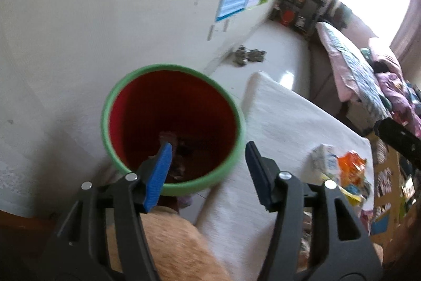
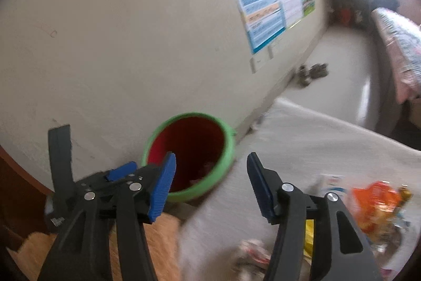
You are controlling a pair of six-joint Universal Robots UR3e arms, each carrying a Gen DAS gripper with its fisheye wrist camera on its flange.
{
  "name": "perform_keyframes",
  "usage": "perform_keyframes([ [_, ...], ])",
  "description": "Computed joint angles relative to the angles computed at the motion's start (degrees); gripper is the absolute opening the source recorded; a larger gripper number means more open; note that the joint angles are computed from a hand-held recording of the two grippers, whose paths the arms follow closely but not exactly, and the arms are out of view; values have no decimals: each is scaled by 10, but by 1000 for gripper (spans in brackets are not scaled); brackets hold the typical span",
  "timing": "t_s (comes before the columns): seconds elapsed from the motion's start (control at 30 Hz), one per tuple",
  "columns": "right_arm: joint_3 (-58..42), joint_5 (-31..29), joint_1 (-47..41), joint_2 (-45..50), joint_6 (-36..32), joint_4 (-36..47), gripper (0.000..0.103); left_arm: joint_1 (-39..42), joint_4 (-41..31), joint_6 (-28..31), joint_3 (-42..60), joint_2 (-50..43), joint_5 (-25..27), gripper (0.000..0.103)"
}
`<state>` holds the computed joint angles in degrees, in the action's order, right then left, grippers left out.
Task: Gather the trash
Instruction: 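Grasp the crumpled paper with the left tool while the right tool grasps the orange chip bag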
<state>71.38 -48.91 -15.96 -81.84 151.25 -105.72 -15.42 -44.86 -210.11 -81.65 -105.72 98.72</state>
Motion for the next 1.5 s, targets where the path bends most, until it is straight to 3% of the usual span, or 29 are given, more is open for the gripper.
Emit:
perform_keyframes([
  [0.27, 216, -47, -134, -157, -85, 3, 56, -78, -19, 6, 43, -57, -55, 60],
  [0.4, 278, -74, -191, -201, -126, 30, 56, -104, -36, 22, 67, -91, -94, 62],
  [0.7, 300, -77, -253, -208, -137, 44, 56, -136, -92, 36, 180, -195, -126, 74],
  [0.93, 303, -84, -244, -196, -138, 42, 60, -141, -134, 47, 243, -254, -146, 74],
  [1.0, 303, -84, -243, -193, -134, 41, 60, -138, -127, 46, 230, -251, -154, 61],
  [1.23, 284, -85, -242, -161, -107, 20, 60, -122, -95, 39, 168, -214, -167, 30],
  [1.33, 250, -84, -236, -121, -68, -25, 60, -121, -86, 39, 145, -194, -152, 28],
  [1.5, 155, -139, -191, -7, 16, -90, 60, -112, -76, 35, 113, -175, -151, 30],
])
